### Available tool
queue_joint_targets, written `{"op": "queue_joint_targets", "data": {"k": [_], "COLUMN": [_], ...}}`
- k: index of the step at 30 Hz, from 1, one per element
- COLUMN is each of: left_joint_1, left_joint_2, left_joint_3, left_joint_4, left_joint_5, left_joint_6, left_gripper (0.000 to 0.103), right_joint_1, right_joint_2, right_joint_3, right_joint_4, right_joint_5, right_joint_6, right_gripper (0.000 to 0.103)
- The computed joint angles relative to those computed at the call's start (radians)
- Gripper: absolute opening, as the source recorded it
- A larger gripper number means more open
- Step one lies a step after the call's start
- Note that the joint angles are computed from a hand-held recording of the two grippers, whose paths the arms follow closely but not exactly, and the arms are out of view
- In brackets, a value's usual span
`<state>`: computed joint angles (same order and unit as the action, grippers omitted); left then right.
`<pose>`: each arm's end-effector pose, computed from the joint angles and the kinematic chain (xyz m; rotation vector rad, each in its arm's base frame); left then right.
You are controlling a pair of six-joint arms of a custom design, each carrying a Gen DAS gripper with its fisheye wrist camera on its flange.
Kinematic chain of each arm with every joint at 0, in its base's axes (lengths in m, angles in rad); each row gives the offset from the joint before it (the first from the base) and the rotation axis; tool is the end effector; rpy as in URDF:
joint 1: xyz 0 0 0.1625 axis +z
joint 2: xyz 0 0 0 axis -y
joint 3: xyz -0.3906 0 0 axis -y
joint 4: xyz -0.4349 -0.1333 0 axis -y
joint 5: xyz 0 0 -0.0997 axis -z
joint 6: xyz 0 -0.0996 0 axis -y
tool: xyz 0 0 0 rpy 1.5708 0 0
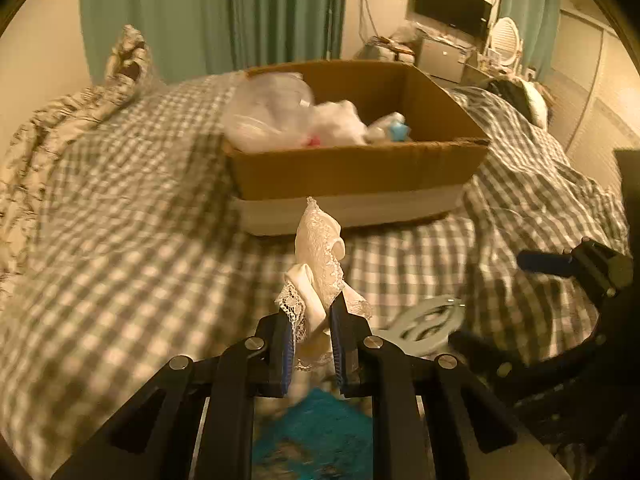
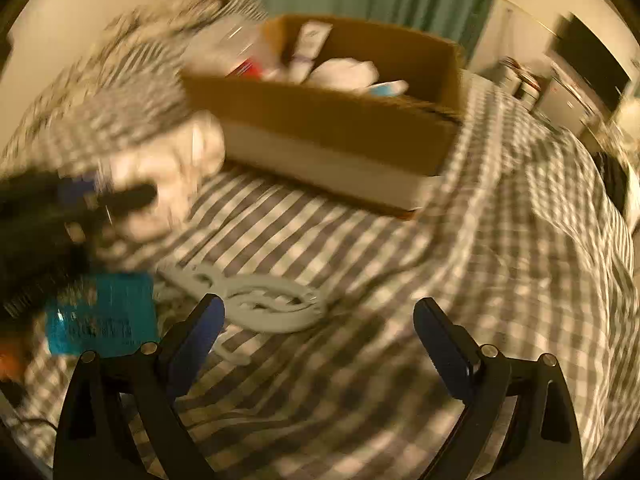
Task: Organize objects
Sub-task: 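Grasp the white lace item on the bed with the left tool, then grasp the grey plastic clip with the right tool while the left tool holds the lace item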
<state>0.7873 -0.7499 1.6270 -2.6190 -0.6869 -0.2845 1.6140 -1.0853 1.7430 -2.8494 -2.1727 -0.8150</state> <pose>-0.3259 -0.6251 0.0491 0.4896 2.3090 -0.7421 0.1051 -0.6514 0.2333 0.7590 -2.2170 0.4207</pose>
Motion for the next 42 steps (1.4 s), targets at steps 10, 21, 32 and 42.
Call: {"op": "queue_joint_targets", "data": {"k": [10,21,32,42], "left_joint_1": [0.020,0.030,-0.001,-0.050], "left_joint_2": [-0.060,-0.070,-0.096,-0.086], "left_joint_3": [0.054,0.077,0.104,0.035], "left_joint_4": [0.012,0.004,-0.022,-0.136], "left_joint_5": [0.063,0.049,0.039,0.055], "left_joint_6": [-0.047,-0.068,-0.060,0.094], "left_gripper": [0.016,0.016,0.016,0.016], "right_joint_1": [0.027,0.018,0.017,0.096], "right_joint_2": [0.123,0.144,0.014,-0.086], "right_joint_3": [-0.037,-0.078,-0.039,-0.064], "right_joint_4": [0.032,0.025,-0.039,0.005], "right_joint_5": [-0.142,-0.065,0.059,0.181], "right_joint_6": [-0.150,-0.090,-0.007,0.061], "right_gripper": [0.096,0.038,0.014,0.014]}}
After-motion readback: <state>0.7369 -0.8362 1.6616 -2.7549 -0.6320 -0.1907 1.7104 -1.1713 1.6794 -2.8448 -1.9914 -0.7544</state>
